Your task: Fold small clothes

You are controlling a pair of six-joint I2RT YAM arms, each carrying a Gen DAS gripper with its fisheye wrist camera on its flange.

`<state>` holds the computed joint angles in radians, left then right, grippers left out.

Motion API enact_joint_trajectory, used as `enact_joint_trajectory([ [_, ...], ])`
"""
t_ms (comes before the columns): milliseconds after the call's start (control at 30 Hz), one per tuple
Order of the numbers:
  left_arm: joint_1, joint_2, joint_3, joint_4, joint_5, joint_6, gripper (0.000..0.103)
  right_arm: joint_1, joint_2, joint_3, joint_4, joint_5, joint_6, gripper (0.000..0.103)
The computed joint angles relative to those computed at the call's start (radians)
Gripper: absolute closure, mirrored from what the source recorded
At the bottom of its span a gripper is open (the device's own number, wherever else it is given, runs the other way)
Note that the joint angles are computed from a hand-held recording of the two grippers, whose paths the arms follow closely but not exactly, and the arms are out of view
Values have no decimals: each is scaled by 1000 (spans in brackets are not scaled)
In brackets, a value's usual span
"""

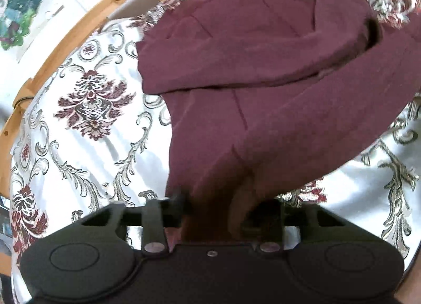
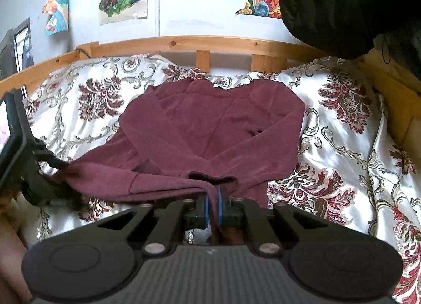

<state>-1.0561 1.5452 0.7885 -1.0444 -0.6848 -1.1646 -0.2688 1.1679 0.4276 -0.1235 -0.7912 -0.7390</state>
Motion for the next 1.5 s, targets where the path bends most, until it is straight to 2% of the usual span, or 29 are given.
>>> enact_joint_trajectory([
  [67,-17,-18,-5,-8,-17,-26,72,9,-27,-18,8,23,-7,96],
  [133,-33,-49,-15,-13,-28,-51,81,14,-59,-38,10,42,-15,96],
  [300,-98,-138,-23,-74,-68,-124,88,-7,-153,-76,-6,49,-36,96],
  [433,-203,-119,24,-222,-115,-174,91,-73,-229,-73,-110,1,-61,96],
  [533,-288,-127,42,-313,-111,-233,92,-141,-273,-50,-225,-48,-111,97],
  [633,-389,-144,67,-401,-91,-321,92,-259,-329,-16,-405,-113,-228,103],
  [700,-467,-131,95,-463,-78,-357,95,-389,-328,29,-579,-188,-389,103],
  [767,-523,-122,111,-480,-57,-370,99,-502,-275,81,-757,-238,-589,103],
  [867,-550,-90,109,-473,-38,-374,99,-545,-252,95,-853,-210,-698,103],
  [933,-538,-97,86,-442,-31,-359,99,-519,-276,79,-857,-166,-710,103],
  [967,-535,-96,80,-430,-29,-357,99,-491,-313,60,-837,-134,-688,97],
  [1033,-535,-90,74,-418,-23,-360,99,-418,-393,20,-780,-66,-617,74],
  [1067,-533,-95,68,-414,-22,-359,99,-361,-424,3,-743,-14,-561,52],
  [1100,-530,-102,60,-409,-20,-360,99,-297,-447,-14,-704,46,-501,37],
  [1167,-525,-116,48,-400,-16,-365,99,-136,-444,-38,-622,200,-390,34],
  [1267,-513,-144,25,-386,-13,-369,99,57,-438,-72,-558,379,-303,25],
  [1300,-510,-153,17,-380,-13,-369,99,100,-442,-84,-548,412,-293,20],
  [1367,-501,-165,4,-367,-11,-364,99,162,-427,-96,-518,452,-277,17],
  [1500,-496,-177,-10,-353,-12,-366,99,200,-332,-83,-478,474,-243,16],
])
